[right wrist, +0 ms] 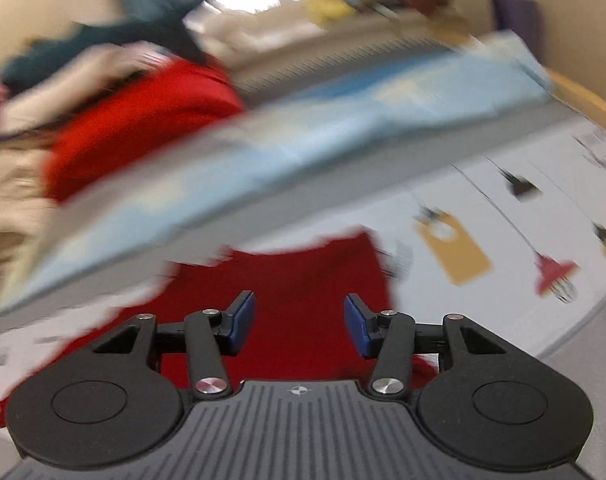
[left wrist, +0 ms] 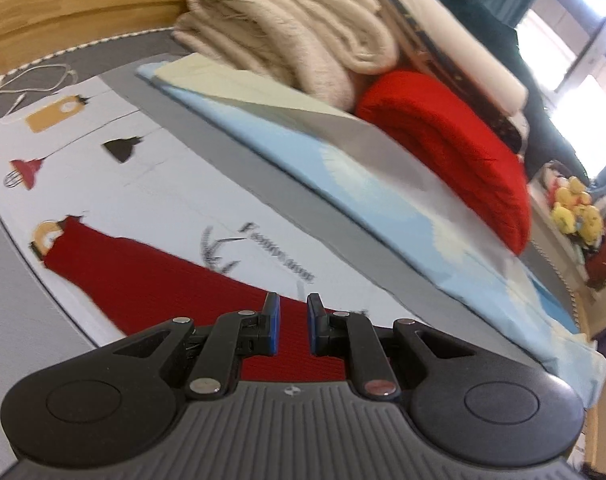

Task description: Fold small clothes

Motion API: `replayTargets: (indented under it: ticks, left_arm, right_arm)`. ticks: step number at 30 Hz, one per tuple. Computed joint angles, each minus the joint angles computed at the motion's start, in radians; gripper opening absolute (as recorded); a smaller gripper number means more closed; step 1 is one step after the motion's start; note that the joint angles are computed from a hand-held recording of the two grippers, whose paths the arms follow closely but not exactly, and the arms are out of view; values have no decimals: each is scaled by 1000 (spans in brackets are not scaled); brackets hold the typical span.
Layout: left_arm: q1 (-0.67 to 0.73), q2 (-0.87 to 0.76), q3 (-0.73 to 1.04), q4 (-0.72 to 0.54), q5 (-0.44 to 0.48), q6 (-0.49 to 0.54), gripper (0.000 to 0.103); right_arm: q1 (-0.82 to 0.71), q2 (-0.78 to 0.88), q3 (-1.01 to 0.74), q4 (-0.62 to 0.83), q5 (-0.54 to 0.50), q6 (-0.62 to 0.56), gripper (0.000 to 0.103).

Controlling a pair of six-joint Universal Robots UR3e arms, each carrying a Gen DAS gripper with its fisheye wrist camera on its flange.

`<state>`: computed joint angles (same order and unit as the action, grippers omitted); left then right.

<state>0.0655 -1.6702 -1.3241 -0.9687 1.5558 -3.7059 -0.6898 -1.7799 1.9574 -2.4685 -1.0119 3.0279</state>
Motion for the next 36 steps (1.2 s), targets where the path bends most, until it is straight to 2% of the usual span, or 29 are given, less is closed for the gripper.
replayTargets:
  ticks: [2, 4, 6, 9, 11, 12, 14, 18, 23, 25, 26, 27, 31, 36]
  left_arm:
    - [28, 15, -49, 9, 0, 4, 15]
    - [59, 32, -120, 41, 5, 30, 15]
    - [90, 45, -189, 57, 14, 48, 15]
    - [175, 66, -314, 106, -60, 26, 15]
    - [214, 66, -384, 143, -90, -4, 16]
    - [227, 59, -405, 160, -97, -9, 23]
    - [229, 33, -421, 184, -74, -30, 33]
    - [222, -5, -431, 215, -26, -55, 36]
    - [234, -32, -471, 272, -40, -140, 36]
    - [206, -58, -465, 303, -2, -126, 35]
    - [180, -72, -449, 306, 34, -109, 22]
    - [140, -90, -419, 306, 98, -93, 15]
    - [-34, -156, -272, 355, 302, -36, 13]
    - [-322, -279, 56, 440, 331, 49, 12]
  right_arm:
    - [-49, -112, 82, -27, 119, -32, 59]
    - [-79, -176, 178, -95, 187, -57, 59]
    - [-51, -169, 167, -59, 147, -106, 59]
    - [-10, -97, 157, -104, 127, -174, 59]
    - [11, -73, 158, -150, 98, -168, 59]
    - [21, -69, 134, -133, 86, -151, 59]
    - [30, -54, 121, -123, 71, -122, 59]
    - [16, -59, 119, -103, 76, -138, 59]
    - [-3, -56, 133, -146, 61, -133, 59]
    - [-1, -52, 131, -153, 36, -119, 59]
    - [-4, -52, 129, -151, 31, -115, 59]
    - [-10, -53, 125, -140, 33, -115, 58]
    - [-43, -73, 120, -97, 47, -131, 58]
    - [-61, -88, 113, -43, 13, -172, 58]
